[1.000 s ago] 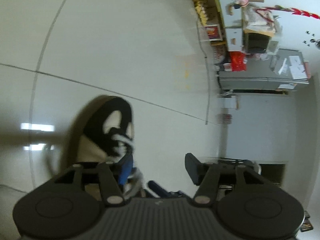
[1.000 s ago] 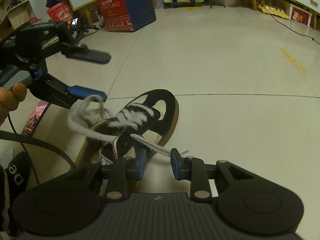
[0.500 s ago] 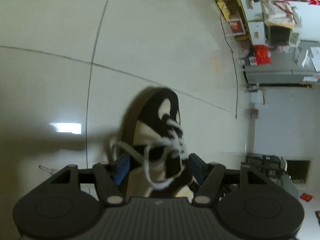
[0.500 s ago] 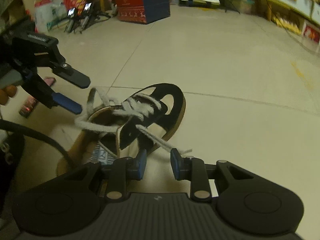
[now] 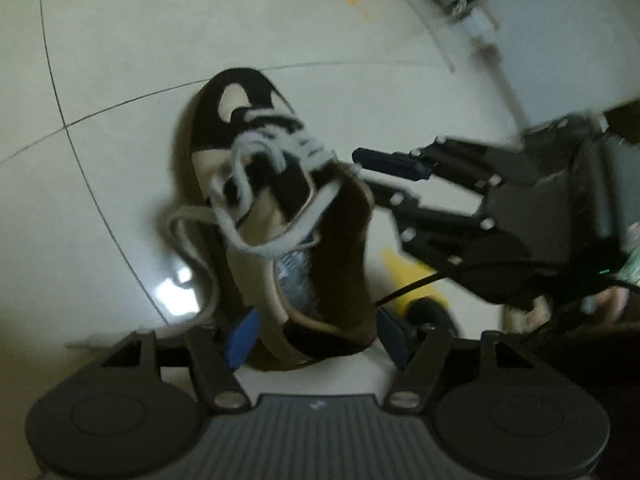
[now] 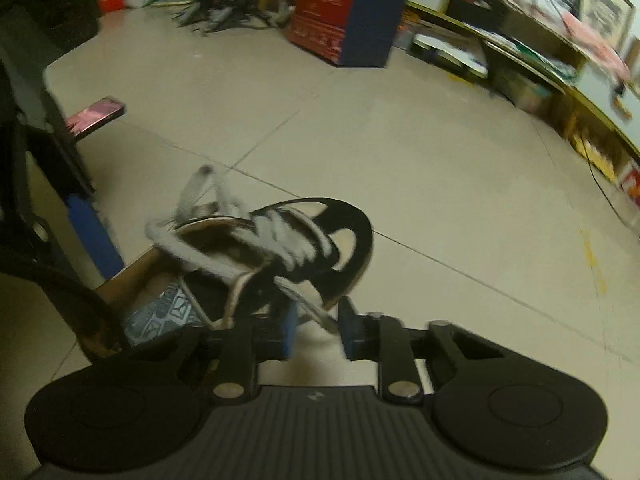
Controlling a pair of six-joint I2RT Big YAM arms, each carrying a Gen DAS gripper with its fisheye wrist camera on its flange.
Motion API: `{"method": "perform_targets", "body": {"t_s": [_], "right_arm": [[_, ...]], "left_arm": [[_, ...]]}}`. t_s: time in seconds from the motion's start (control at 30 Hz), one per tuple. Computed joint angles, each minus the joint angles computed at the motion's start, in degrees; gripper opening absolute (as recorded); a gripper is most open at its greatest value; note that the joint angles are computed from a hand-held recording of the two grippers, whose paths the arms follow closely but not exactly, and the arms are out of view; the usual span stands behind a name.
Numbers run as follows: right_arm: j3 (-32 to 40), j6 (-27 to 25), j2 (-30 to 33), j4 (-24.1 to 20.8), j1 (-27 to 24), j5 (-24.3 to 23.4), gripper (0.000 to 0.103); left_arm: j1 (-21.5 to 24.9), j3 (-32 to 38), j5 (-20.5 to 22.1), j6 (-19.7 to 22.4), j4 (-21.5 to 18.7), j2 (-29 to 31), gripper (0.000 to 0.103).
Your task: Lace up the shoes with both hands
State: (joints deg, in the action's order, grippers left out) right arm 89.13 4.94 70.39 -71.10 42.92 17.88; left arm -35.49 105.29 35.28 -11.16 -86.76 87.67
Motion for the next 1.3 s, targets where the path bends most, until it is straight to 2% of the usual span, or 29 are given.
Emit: {"method": "perform_targets", "body": {"t_s": [0.07,0.13,0.2,0.27,0.43,0.57,0.67,0.8,0.97,1.07,1.2,1.3], "right_arm": [[0.29,-1.70,0.23,-0.34,0.19,-0.09,0.004],[0.17,-2.73,-0.08,0.21,0.63,1.75,0.004],[0.18,-1.67,-0.50,0.89,0.72,3.64,0.003],[0.38,-0.26,-0.71,1.26,0.84,5.58,0.003],[0.87,-0.46,-0.67,2.36,1.27,11.00,0.003],[1.50,-1.17,-0.57,2.37,0.00,14.54,0.003],[2.01,1.60,-0.69,0.44,-1.71,16.52,0.003],[2.47,6.92,-0.20,-3.47,-3.34,15.99,0.003],[2.97,9.45,0.91,-7.98,-3.87,13.13,0.003],[2.08,12.51,0.28,-8.31,-4.27,10.83,0.003],[1.11,18.91,-0.02,-8.60,-4.76,6.31,0.003],[0.81,19.26,-0.22,-8.39,-2.80,5.42,0.003]], "left_arm": [[-0.79,0.07,-2.64,-0.30,-0.05,0.36,0.065],[-1.29,0.02,-4.27,-1.55,0.61,0.78,0.063],[-1.74,0.06,-6.03,-2.25,0.80,1.10,0.057],[-2.08,0.29,-7.91,-2.40,0.26,1.09,0.057],[-1.17,-2.88,-6.93,-6.05,2.41,-0.77,0.058],[-1.10,-3.63,-8.17,-7.60,2.53,-1.09,0.058],[-1.08,-3.15,-8.61,-7.20,2.09,-1.14,0.058],[-0.60,-3.26,-8.47,-6.70,1.69,-1.63,0.058],[-0.45,-3.27,-8.22,-7.10,1.94,-1.41,0.057],[-0.35,-3.70,-7.28,-6.96,3.55,-1.77,0.051],[0.85,-5.65,-4.81,-7.51,6.66,-3.97,0.050],[1.58,-6.39,-3.36,-8.84,9.41,-4.76,0.049]]}}
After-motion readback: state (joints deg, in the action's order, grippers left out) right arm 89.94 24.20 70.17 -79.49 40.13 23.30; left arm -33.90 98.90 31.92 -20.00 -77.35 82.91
